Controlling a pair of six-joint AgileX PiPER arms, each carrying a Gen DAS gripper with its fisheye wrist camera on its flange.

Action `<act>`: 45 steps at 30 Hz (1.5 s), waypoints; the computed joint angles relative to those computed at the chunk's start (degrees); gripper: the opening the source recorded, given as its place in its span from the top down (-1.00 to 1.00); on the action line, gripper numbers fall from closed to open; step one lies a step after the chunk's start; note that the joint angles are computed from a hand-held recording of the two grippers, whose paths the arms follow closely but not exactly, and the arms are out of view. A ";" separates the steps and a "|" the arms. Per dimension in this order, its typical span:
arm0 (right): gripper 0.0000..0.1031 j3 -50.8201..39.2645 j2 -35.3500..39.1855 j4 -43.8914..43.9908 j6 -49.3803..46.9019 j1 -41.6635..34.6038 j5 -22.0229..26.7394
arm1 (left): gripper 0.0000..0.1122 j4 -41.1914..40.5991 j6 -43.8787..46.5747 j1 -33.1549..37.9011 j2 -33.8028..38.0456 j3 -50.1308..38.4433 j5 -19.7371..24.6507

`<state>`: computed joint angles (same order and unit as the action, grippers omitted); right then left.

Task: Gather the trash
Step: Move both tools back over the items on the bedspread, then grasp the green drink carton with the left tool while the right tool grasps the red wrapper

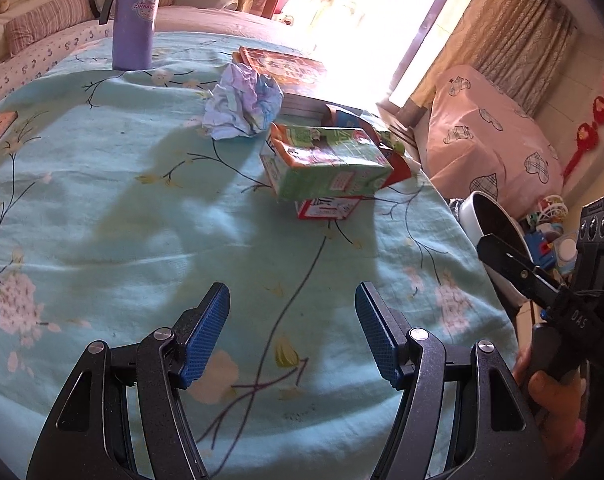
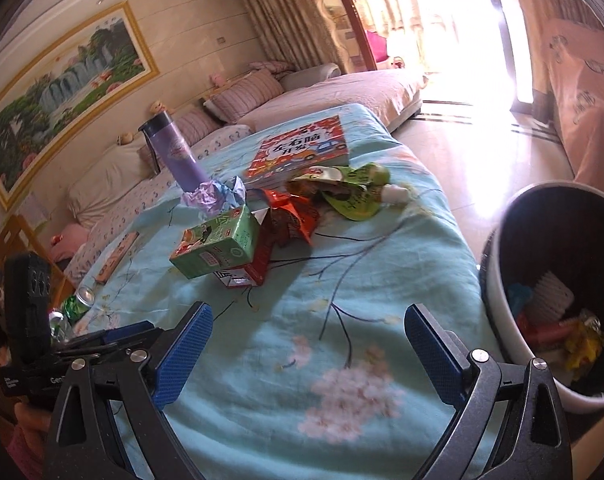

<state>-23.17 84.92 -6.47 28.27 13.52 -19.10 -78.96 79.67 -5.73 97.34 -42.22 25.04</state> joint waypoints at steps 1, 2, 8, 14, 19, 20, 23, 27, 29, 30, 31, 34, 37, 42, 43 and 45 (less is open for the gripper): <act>-0.88 -0.44 0.63 0.44 -0.86 0.20 -0.11 | -0.19 0.34 -0.18 0.05 0.32 -0.37 0.12; -0.87 -0.97 1.30 3.16 -3.87 0.91 -0.11 | -0.19 0.99 -0.64 0.15 0.76 -0.91 0.36; -0.69 -3.70 4.91 6.99 -8.95 2.23 -0.43 | -0.19 5.04 -4.46 1.54 3.33 -4.76 3.56; -0.42 -8.00 8.54 0.76 -4.49 -0.20 0.27 | -0.19 9.70 -10.81 3.50 5.95 -11.63 8.94; -0.25 -12.34 11.88 -5.80 1.01 -2.17 0.17 | -0.19 11.97 -15.47 4.22 10.14 -18.43 12.28; -0.20 -13.30 12.73 -6.84 1.69 -2.48 -0.02 | -0.19 12.59 -16.65 4.27 11.27 -19.96 12.83; -0.07 -16.16 15.08 -8.87 3.33 -2.91 0.11 | -0.19 14.03 -20.15 4.60 15.49 -25.14 16.24; 0.49 -20.36 18.56 -14.09 8.38 -3.54 2.36 | -0.18 12.91 -21.21 5.03 19.63 -29.52 20.75; 0.85 -21.20 19.09 -16.02 10.56 -3.50 3.38 | -0.15 13.26 -21.46 4.59 20.47 -30.34 21.29; 0.91 -21.36 19.19 -16.34 11.10 -3.52 3.60 | -0.06 12.59 -20.26 4.42 20.58 -30.13 21.64; 0.92 -20.73 18.78 -16.23 11.23 -3.54 3.24 | 0.04 11.59 -18.63 4.39 20.48 -29.70 22.18; 0.96 -18.52 17.00 -14.81 10.13 -3.30 2.61 | 0.39 8.14 -13.11 4.58 18.98 -27.17 24.36; 0.96 -15.62 14.69 -13.27 9.25 -3.14 2.21 | 0.43 6.02 -7.80 2.85 13.47 -21.00 19.37; 0.97 -8.65 8.92 -10.74 8.02 -3.14 0.35 | 0.44 0.34 3.36 -0.56 2.99 -8.81 10.70; 0.97 -6.67 7.22 -9.90 7.44 -3.06 0.04 | 0.44 -1.04 5.55 -1.10 1.39 -6.76 9.33; 0.97 -2.72 3.71 -9.48 7.43 -3.17 -0.61 | 0.44 -4.36 10.34 -2.89 -2.53 -1.80 6.14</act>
<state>-25.89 88.63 -15.95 35.69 10.35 -19.71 -83.32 90.01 -8.62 94.82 -44.02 31.19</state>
